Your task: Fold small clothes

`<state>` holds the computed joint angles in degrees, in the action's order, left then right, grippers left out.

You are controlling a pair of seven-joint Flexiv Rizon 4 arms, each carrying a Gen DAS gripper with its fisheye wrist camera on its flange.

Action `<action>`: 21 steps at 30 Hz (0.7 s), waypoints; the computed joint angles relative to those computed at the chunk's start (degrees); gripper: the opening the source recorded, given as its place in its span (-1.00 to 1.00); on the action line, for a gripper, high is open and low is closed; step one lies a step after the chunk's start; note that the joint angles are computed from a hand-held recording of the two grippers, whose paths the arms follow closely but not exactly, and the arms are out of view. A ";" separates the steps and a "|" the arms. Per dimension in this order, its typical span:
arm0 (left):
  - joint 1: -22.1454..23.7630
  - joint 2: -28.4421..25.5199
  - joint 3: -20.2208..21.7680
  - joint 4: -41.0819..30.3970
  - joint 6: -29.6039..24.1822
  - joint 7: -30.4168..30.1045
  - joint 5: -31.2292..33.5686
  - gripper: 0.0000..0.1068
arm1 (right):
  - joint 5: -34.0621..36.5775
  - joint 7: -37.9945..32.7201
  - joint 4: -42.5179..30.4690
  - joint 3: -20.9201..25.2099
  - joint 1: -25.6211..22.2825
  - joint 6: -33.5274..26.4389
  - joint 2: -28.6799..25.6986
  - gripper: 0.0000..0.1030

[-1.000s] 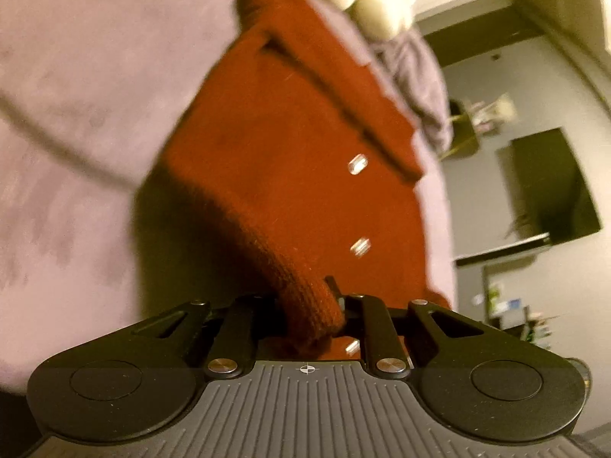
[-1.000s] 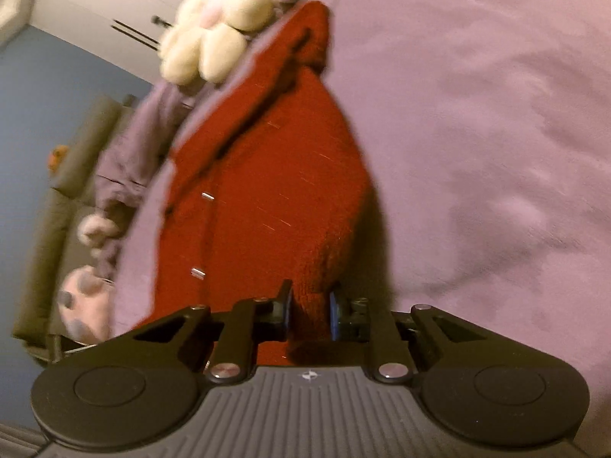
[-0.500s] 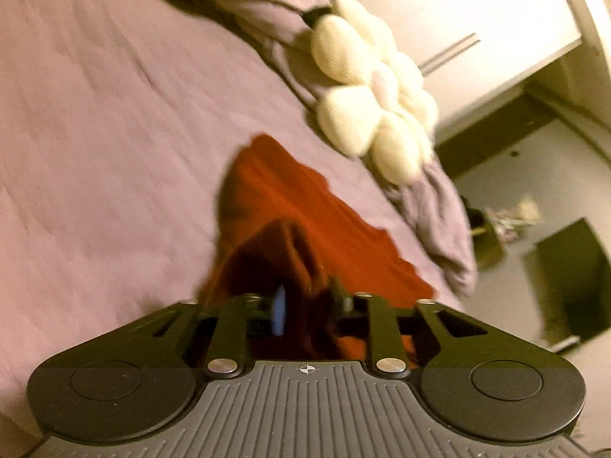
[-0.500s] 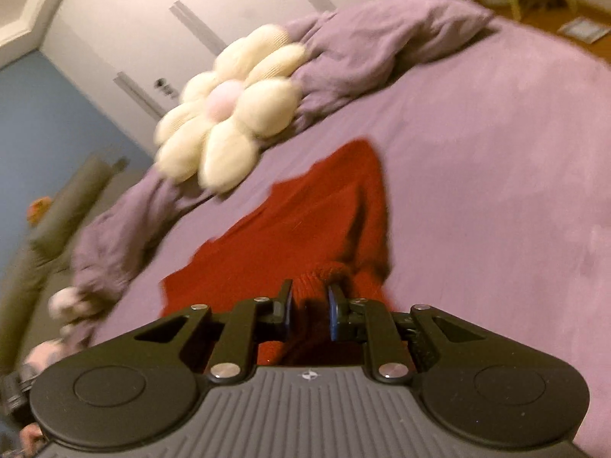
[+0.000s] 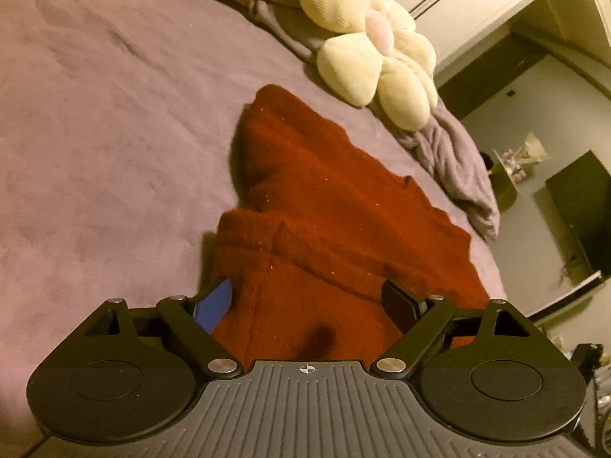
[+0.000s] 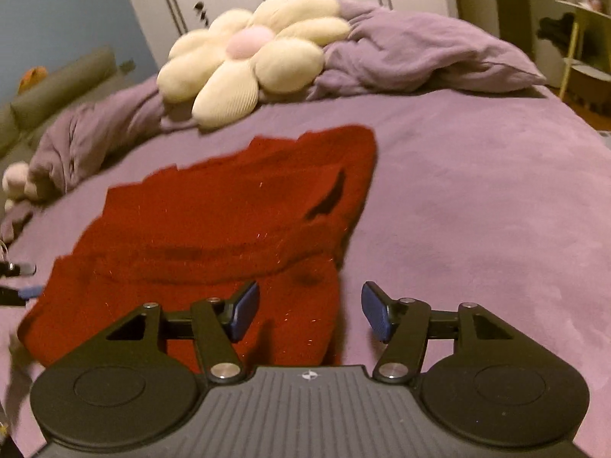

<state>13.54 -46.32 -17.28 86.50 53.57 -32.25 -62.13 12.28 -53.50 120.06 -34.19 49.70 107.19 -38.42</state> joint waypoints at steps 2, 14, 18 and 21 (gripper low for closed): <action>-0.32 -0.69 0.16 -0.91 0.09 -0.48 0.44 0.67 | -0.35 -0.04 -1.22 -0.02 -0.09 -0.16 -1.13 0.12; 0.64 -1.77 -1.19 -1.09 -0.08 -3.10 -2.31 0.14 | -2.50 -1.92 -2.16 -4.96 4.96 -2.79 -3.84 -0.83; 0.00 -0.37 -1.06 0.81 3.79 -0.05 -3.56 -0.52 | -1.70 -2.02 -1.04 -6.57 7.14 -0.62 -3.68 -0.83; 0.50 1.04 -2.00 2.39 4.96 3.03 -6.37 -0.62 | -0.08 -2.67 -0.29 -7.82 8.89 0.30 -3.52 -0.83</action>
<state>14.04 -45.28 -19.28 88.89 58.53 -29.22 -68.50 12.20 -56.17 119.77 -42.00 58.60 107.49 -41.94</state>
